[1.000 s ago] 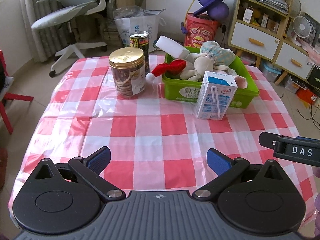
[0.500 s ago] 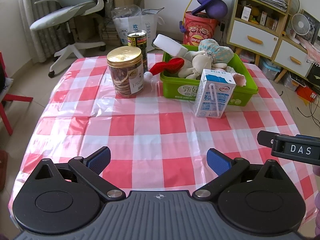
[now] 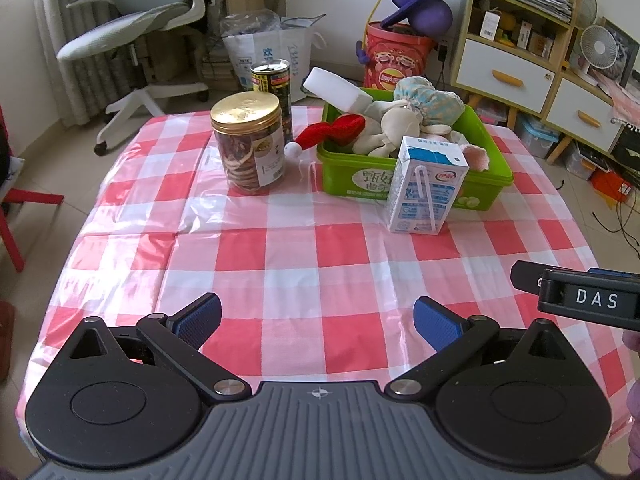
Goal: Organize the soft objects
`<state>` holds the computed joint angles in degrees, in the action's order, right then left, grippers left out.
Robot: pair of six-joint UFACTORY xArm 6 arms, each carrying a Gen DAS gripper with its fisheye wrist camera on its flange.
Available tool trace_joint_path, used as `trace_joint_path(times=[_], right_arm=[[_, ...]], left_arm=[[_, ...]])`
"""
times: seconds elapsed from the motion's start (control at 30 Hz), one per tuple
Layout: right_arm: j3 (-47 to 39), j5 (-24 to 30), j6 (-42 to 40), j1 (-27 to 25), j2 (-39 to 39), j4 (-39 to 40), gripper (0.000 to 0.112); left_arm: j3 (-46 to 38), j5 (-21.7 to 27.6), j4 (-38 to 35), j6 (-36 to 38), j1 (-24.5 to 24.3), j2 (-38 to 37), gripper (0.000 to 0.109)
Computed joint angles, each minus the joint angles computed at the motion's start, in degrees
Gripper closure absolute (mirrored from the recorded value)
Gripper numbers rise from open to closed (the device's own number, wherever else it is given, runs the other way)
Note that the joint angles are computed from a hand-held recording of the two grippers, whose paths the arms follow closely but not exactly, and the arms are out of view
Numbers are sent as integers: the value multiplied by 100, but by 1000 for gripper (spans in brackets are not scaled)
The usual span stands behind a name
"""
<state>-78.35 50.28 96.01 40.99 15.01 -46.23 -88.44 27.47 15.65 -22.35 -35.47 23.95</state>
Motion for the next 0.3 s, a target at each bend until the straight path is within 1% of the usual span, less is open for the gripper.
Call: trace_joint_path(times=[0.3], right_arm=[[-2,1,-11,1,0,5,37]], left_arm=[[-18,56,-154,230,-6,24,11]])
